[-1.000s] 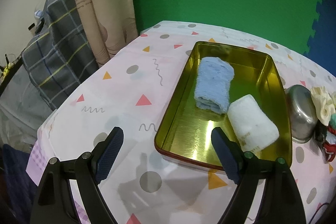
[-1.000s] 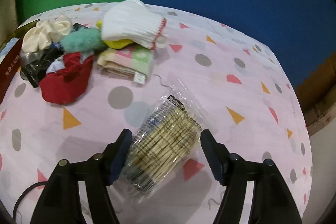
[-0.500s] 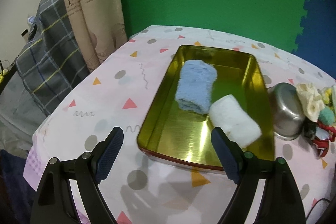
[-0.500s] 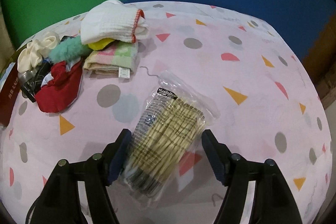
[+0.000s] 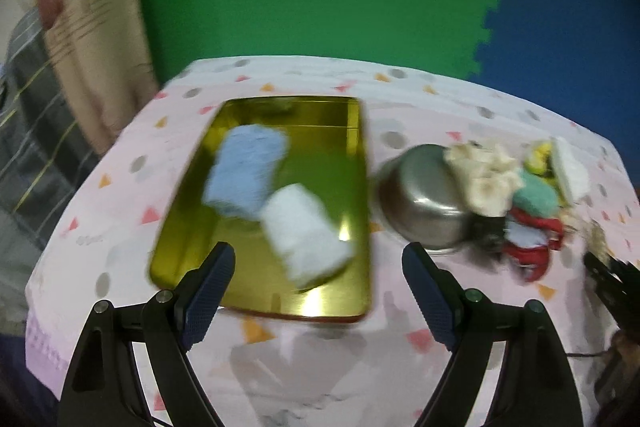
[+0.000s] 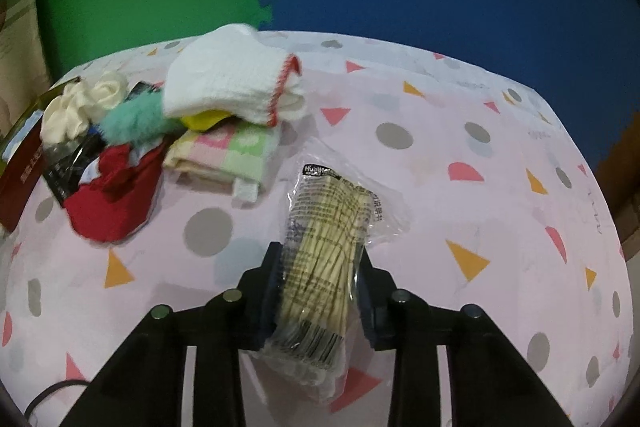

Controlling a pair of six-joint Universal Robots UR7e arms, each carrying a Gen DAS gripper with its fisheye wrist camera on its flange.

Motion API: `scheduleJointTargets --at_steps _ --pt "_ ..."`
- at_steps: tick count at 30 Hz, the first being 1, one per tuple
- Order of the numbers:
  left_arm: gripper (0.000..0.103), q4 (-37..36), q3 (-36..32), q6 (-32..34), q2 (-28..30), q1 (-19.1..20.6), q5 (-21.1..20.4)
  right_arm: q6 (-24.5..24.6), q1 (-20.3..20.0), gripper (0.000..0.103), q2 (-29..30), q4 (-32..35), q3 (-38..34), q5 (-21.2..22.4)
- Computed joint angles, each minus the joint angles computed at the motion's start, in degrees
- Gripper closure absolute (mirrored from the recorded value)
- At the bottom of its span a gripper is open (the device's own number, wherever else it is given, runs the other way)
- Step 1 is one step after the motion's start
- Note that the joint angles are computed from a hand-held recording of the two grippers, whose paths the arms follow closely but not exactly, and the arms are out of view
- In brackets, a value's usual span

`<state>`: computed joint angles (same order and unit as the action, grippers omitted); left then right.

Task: Organize soft objects
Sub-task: 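Grasp the cream scrunchie with the left gripper while the right gripper holds the packet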

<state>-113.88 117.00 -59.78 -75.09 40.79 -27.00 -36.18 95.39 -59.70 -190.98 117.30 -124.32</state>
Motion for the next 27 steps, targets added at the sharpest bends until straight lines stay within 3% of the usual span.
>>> scheduleJointTargets --at_steps 6,12,21,27 --pt "0.020 -12.1 -5.2 12.1 6.9 1.3 -5.9 0.1 -1.4 0.069 -0.5 0.6 -0.7 2.2" --pt "0.021 -14.6 -11.7 18.9 13.1 2.9 -8.4 0.3 -1.9 0.067 -0.7 1.5 -1.0 3.3" --pt "0.023 -12.4 -20.4 20.7 19.1 6.4 -12.8 0.7 -2.0 0.067 -1.0 1.6 -0.6 3.7" --pt "0.023 -7.7 -24.7 19.5 22.1 7.6 -13.5 1.1 -2.1 0.067 -1.2 2.1 -0.6 4.2"
